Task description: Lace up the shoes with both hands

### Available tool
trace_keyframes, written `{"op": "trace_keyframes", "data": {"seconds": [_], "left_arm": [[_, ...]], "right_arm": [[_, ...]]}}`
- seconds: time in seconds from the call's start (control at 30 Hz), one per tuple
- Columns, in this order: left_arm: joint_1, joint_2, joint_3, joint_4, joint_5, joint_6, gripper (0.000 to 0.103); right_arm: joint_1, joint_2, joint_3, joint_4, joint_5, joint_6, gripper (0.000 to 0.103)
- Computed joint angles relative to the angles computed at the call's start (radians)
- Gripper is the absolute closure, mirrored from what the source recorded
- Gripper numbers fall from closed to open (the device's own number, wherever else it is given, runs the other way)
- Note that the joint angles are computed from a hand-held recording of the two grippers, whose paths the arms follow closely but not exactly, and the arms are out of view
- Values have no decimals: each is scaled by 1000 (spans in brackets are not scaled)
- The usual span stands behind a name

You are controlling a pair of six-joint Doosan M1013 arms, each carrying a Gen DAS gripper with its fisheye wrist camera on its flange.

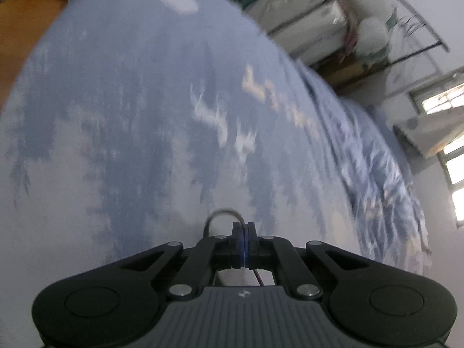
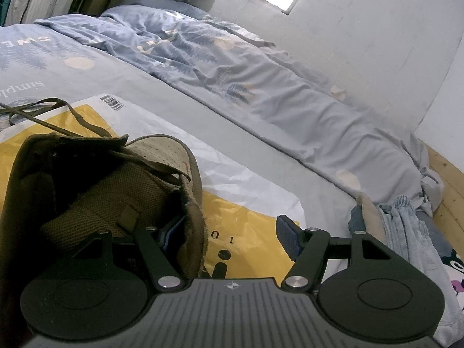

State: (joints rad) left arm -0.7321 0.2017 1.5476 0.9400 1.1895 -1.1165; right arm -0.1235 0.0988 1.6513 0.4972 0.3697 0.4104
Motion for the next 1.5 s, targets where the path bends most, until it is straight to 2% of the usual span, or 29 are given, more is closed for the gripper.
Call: {"op": "trace_keyframes", "data": {"seconds": [0.13, 0.2, 0.27, 0.33, 0.37, 0.4, 0.63, 0.73, 0.83, 0.97, 1.07, 1.17, 1.2, 1.27, 1.37, 1.43, 1.5], "left_arm": [[5, -1, 1, -4, -53, 3, 103], [1, -1, 0, 29, -58, 5, 97], [-8, -3, 3, 82, -74, -10, 76], [-19, -3, 7, 152, -109, -41, 64], [-22, -1, 8, 185, -144, -52, 58], [-21, 1, 11, 224, -202, -65, 57], [4, 47, -3, 523, -653, -232, 55], [10, 80, -38, 540, -785, -244, 55], [8, 114, -81, 396, -850, -122, 55], [0, 145, -122, 176, -843, 46, 57], [1, 153, -127, 166, -843, 29, 57], [-3, 159, -136, 147, -806, 45, 58], [-3, 161, -139, 135, -793, 48, 61], [-4, 163, -143, 78, -767, 78, 81], [-6, 164, -139, 52, -759, 76, 94], [-11, 160, -131, 80, -744, 41, 102], [-21, 153, -122, 163, -711, -30, 103]], "right_arm": [[-3, 0, -2, 18, 1, -21, 35], [-4, 1, -3, 29, 0, -33, 35], [-4, 0, -1, 40, -2, -46, 35], [-4, 0, -1, 45, -3, -51, 35], [-4, 1, -2, 47, -2, -53, 35], [-4, 1, -2, 49, -3, -55, 35], [-3, -2, 6, 58, -8, -60, 35], [-4, -3, 7, 67, -7, -68, 35], [-5, -4, 9, 74, -7, -73, 35], [-10, -4, 9, 96, 4, -88, 35], [-14, -5, 9, 104, 10, -89, 35], [-15, -6, 9, 108, 12, -88, 35], [-15, -7, 10, 107, 12, -86, 35], [-23, -7, 8, 124, 20, -105, 35], [-34, -5, 3, 143, 33, -128, 35], [-34, -5, 3, 145, 33, -129, 35], [-33, -4, 3, 141, 32, -124, 35]]}}
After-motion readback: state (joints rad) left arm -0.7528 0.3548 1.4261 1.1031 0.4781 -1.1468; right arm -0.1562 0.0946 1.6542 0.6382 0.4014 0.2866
